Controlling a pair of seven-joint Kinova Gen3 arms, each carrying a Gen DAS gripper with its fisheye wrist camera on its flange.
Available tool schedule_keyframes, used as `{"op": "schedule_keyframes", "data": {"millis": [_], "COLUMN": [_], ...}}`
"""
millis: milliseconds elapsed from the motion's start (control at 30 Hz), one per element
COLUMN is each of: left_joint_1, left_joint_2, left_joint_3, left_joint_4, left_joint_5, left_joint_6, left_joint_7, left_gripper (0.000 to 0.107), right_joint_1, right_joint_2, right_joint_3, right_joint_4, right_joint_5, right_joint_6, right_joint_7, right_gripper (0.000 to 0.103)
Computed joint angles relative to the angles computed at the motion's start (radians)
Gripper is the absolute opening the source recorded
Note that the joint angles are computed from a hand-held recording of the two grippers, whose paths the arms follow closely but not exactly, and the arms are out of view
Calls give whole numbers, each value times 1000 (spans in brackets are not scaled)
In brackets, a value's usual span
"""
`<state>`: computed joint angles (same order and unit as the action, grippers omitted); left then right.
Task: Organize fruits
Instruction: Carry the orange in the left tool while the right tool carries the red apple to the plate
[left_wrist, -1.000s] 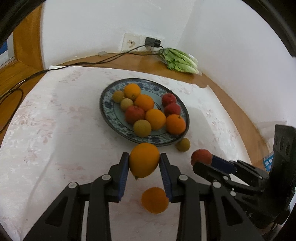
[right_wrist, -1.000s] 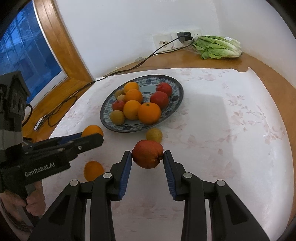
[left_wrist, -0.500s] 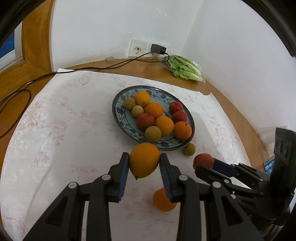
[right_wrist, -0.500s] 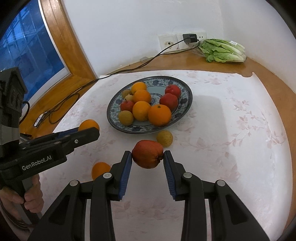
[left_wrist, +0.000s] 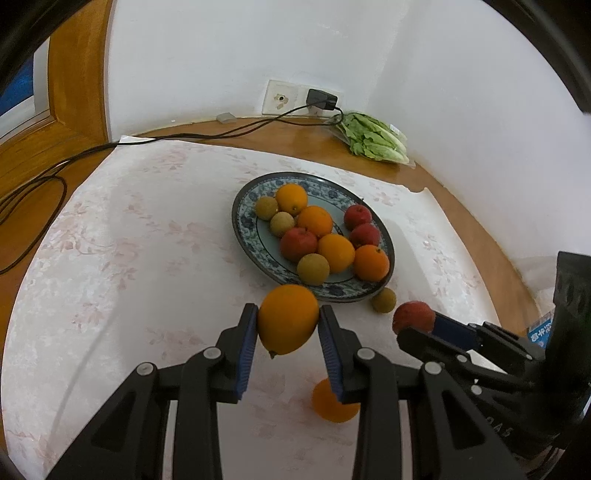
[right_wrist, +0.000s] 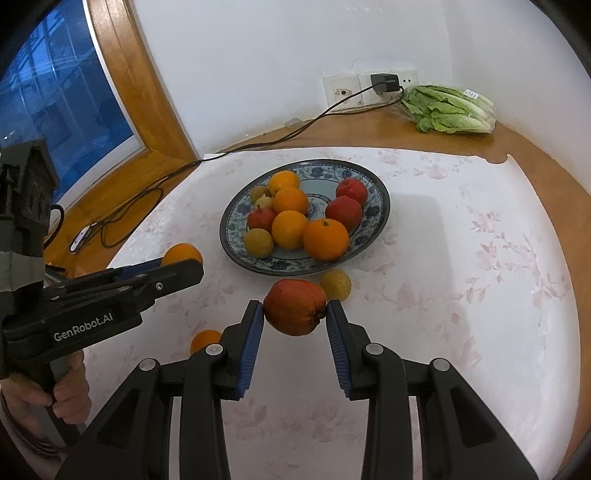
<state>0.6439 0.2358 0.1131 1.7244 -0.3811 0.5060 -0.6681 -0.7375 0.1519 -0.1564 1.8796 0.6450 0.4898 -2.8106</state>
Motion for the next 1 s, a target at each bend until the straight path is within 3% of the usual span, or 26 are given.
{"op": "schedule_keyframes", "data": {"millis": [567, 1000], "left_joint_1": [-23, -26], "left_joint_2": [27, 104], "left_joint_3": [-13, -27], "left_joint_4": [-28, -122], "left_joint_5": [27, 62], "left_joint_6": [-19, 6], "left_joint_7": [-38, -117], "left_gripper": [35, 34], "right_joint_1": [2, 11], "right_joint_2": [17, 66], "right_joint_3": [15, 41], "right_joint_4": [-35, -80], "right_joint_5": [18, -48], "right_joint_6": [-6, -33], "right_joint_7": [27, 123], "right_gripper": [36, 36]}}
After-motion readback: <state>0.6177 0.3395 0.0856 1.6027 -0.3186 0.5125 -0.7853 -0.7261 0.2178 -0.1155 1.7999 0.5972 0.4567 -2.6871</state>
